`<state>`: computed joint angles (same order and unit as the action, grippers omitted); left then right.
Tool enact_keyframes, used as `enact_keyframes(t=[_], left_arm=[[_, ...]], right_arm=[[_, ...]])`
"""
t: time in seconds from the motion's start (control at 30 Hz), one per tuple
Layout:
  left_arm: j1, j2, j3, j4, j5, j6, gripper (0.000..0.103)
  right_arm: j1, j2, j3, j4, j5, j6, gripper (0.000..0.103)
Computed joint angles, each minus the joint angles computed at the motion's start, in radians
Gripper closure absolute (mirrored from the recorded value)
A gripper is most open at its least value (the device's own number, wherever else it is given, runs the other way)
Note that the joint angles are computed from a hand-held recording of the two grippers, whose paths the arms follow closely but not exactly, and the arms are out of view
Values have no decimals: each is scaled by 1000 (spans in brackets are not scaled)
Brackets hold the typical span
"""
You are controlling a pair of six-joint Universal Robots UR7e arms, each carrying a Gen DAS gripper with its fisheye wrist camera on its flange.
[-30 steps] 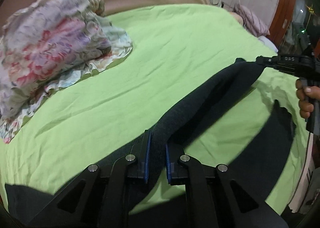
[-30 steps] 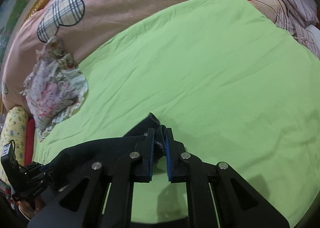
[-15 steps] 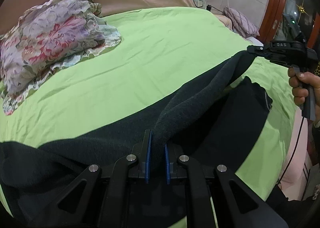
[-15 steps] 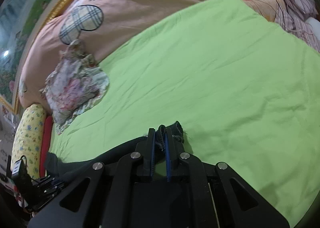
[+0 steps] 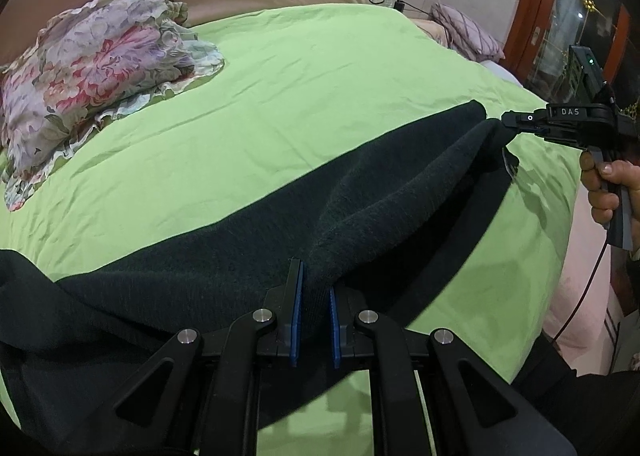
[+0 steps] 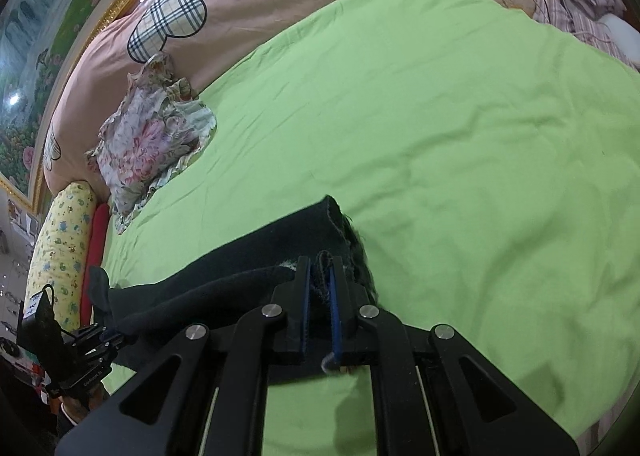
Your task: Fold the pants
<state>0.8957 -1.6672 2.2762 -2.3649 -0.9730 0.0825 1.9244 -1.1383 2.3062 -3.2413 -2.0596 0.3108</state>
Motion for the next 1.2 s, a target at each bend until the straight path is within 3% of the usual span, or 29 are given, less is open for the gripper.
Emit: enact_keyframes(t=[0.47, 0.57, 0.63, 0.7, 0.77, 0.93, 1.2], left_arm=[[14, 33, 57, -39, 36, -16, 89], [10, 16, 57, -18, 24, -34, 74], [6, -6, 57, -8, 5, -41, 48], [-11, -36, 71, -9, 11, -50, 42], [-29, -72, 85, 6, 31, -65, 42], [-33, -150, 87, 50, 62, -124, 42], [25, -221, 44, 97, 158, -214, 40]], right_arm=[[17, 57, 20, -1, -135, -1, 91], [43, 54, 17, 24, -183, 17, 78], [62, 37, 29, 9, -207, 26, 67], [83, 28, 37, -22, -228, 19, 64], [109, 26, 36, -40, -250, 15, 64], [157, 58, 1, -64, -206, -19, 64], [192, 188, -105, -28, -42, -76, 64]])
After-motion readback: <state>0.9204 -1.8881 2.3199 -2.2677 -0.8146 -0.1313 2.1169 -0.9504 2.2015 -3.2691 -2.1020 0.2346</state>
